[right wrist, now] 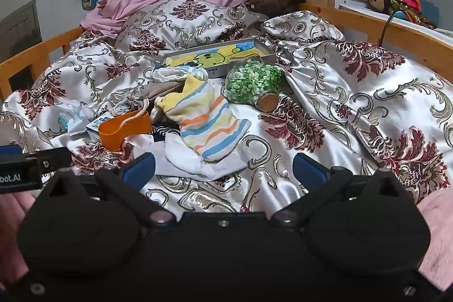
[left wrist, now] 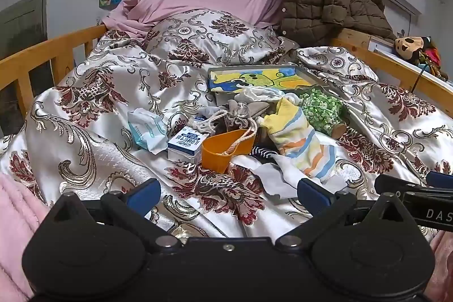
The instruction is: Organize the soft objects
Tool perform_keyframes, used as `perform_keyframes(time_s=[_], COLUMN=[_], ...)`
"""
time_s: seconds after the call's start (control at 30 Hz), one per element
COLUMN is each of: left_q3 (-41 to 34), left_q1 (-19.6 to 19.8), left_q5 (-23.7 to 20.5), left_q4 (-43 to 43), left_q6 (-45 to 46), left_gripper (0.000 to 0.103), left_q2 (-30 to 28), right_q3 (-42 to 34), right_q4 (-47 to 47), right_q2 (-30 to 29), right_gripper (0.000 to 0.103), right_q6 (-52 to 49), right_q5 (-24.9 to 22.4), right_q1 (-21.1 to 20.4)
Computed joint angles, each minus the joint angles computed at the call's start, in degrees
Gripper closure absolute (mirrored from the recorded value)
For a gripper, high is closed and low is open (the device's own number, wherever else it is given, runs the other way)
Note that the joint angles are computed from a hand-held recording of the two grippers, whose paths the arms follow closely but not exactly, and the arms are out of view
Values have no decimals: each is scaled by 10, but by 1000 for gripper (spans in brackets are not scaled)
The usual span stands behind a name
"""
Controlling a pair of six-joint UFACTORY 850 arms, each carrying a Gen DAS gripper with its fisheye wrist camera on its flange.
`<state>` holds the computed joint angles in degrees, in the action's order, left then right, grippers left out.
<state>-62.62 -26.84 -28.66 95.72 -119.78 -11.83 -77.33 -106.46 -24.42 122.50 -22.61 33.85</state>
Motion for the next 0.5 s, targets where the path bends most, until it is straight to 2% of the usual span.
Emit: perform_keyframes(time_s=[0.5], left_q3=[0], left_q1=[0], left_q5=[0], left_q4=[0], left_q6=[0], left_gripper=[1], left_q2=[0], right_q3=[-5], right_q4=[16], right_q2=[-3], right_gripper=[0], right_q6=[-15], right_q5=[6], right_q1=[-3])
